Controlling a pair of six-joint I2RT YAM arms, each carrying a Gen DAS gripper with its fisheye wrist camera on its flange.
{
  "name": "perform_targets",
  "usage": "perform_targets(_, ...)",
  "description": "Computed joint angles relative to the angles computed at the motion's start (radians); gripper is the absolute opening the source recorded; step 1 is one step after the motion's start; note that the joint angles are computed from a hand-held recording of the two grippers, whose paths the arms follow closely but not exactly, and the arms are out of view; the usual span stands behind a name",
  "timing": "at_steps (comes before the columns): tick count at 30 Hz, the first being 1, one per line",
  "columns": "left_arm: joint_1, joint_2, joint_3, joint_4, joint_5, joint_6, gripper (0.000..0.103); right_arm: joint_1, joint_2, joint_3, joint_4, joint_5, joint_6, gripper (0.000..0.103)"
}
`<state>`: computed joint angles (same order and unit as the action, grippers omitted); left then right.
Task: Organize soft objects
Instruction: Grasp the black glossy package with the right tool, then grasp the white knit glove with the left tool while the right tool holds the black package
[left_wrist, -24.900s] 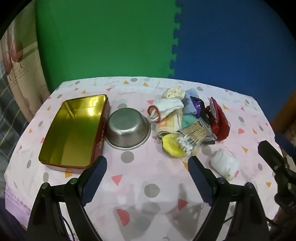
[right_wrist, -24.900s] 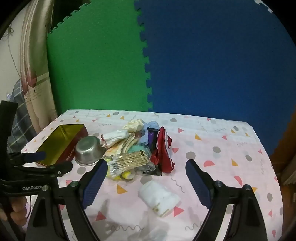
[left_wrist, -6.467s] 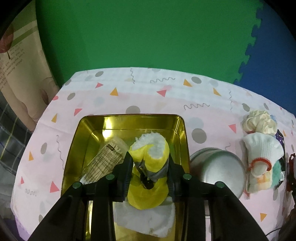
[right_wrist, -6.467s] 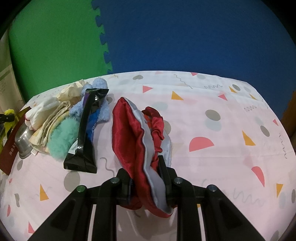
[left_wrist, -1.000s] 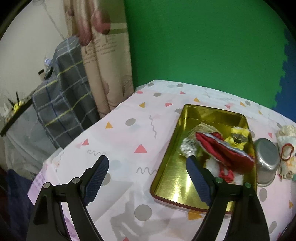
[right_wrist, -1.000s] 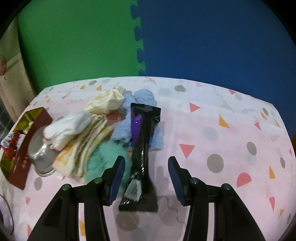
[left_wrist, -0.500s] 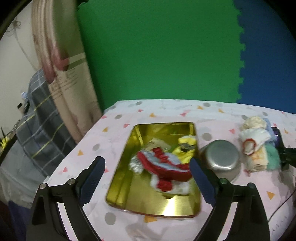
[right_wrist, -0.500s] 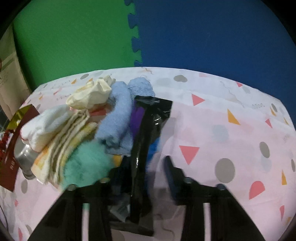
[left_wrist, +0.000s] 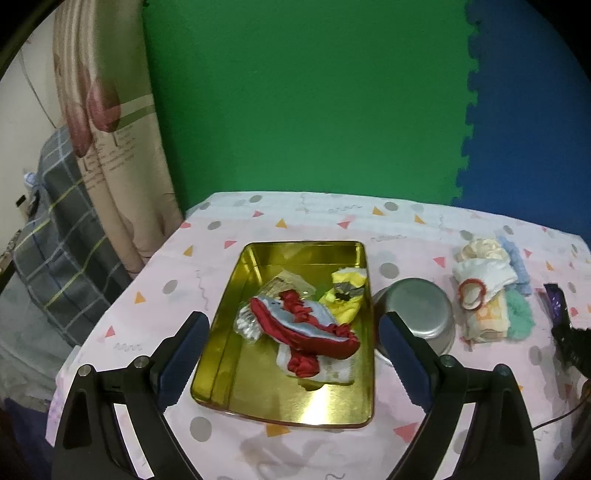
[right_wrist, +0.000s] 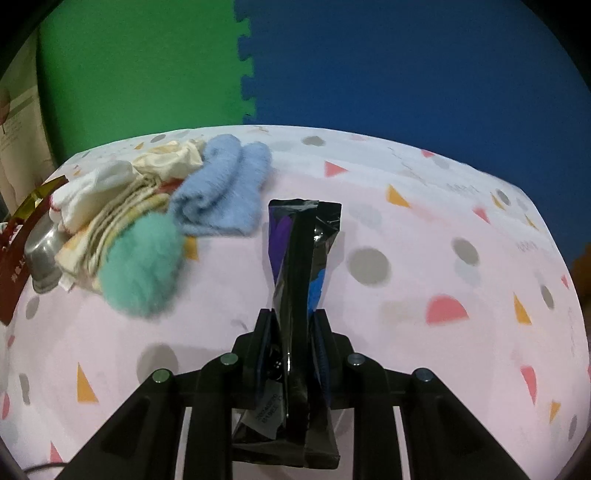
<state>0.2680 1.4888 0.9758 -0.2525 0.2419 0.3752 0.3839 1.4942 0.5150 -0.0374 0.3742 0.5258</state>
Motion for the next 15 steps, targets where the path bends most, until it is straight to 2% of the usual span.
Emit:
perform_targets(6,-0.001,0.057,0.148,-0.150,0.062,0.028,0.093,0.009,-0.110,-0.094,-0.015,0.019,0.056,0.022)
perform_targets(11,-0.035,0.109,0.277,-0.264,0.115,-0.011,0.094,0.007,-0.110,-0.100,-0.007,0.024,0.063,0.022)
perform_targets(15,-0.100,0.119,0.280,-0.273,0.113,-0.061,0.094,-0.001,-0.109,-0.101,0.003,0.012,0.062,0.022)
